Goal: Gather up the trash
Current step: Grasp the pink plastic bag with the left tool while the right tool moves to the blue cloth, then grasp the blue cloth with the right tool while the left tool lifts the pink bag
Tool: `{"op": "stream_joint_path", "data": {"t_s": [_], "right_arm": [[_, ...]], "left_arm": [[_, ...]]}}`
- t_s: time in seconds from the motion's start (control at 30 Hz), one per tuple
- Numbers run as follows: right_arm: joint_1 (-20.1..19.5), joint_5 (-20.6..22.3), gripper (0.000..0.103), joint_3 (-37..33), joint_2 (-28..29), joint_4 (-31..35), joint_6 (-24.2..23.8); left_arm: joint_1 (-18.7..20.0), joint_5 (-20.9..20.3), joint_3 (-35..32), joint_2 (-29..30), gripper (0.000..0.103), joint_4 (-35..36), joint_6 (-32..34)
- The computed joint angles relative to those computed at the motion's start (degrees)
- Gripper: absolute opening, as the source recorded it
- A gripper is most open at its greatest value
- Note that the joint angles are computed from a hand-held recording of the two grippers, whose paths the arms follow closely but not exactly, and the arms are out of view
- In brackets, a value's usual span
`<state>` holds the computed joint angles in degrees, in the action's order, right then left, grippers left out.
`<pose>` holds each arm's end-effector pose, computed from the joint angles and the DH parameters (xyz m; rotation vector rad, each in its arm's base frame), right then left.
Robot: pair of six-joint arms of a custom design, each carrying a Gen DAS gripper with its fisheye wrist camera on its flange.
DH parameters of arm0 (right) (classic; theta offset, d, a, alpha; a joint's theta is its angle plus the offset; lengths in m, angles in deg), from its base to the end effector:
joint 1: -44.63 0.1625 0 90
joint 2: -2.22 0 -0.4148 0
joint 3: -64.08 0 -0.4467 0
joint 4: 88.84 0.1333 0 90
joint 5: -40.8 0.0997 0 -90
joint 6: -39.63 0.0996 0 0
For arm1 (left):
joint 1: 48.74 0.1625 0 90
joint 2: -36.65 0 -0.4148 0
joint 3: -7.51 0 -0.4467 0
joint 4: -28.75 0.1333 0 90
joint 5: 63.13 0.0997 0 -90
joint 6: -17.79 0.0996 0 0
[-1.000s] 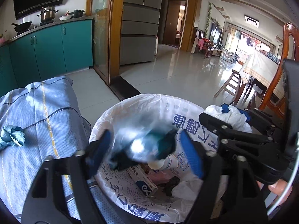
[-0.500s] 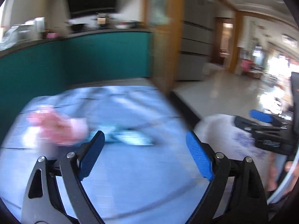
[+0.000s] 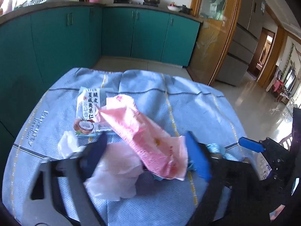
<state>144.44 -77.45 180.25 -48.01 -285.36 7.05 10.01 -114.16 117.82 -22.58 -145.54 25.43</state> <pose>0.1838 -0.5571 0.0717 0.6666 -2.3432 0.7587 -0.1534 -0.6306 0.1612 0.5718 2.3962 -0.8925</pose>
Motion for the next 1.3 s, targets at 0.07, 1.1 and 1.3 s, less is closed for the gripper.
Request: {"op": "stream_joint_path", "data": {"t_s": [0.07,1.1,1.3], "right_arm": [[-0.24,0.71,0.088,-1.22,0.87,1.37,-0.42],[1.77,-3.39,0.081,11.11,-3.50,-7.06,-5.28],[2.03,-5.88,0.082,8.93,-1.05,-6.99,-5.44]], "left_arm": [[0.53,0.07,-0.25,0.23,0.039,-0.13,1.34],[-2.71,-6.36,22.05,-24.19,0.075,9.55,2.28],[-3.79,-1.91,20.96,-19.60,0.086,4.94,1.57]]}}
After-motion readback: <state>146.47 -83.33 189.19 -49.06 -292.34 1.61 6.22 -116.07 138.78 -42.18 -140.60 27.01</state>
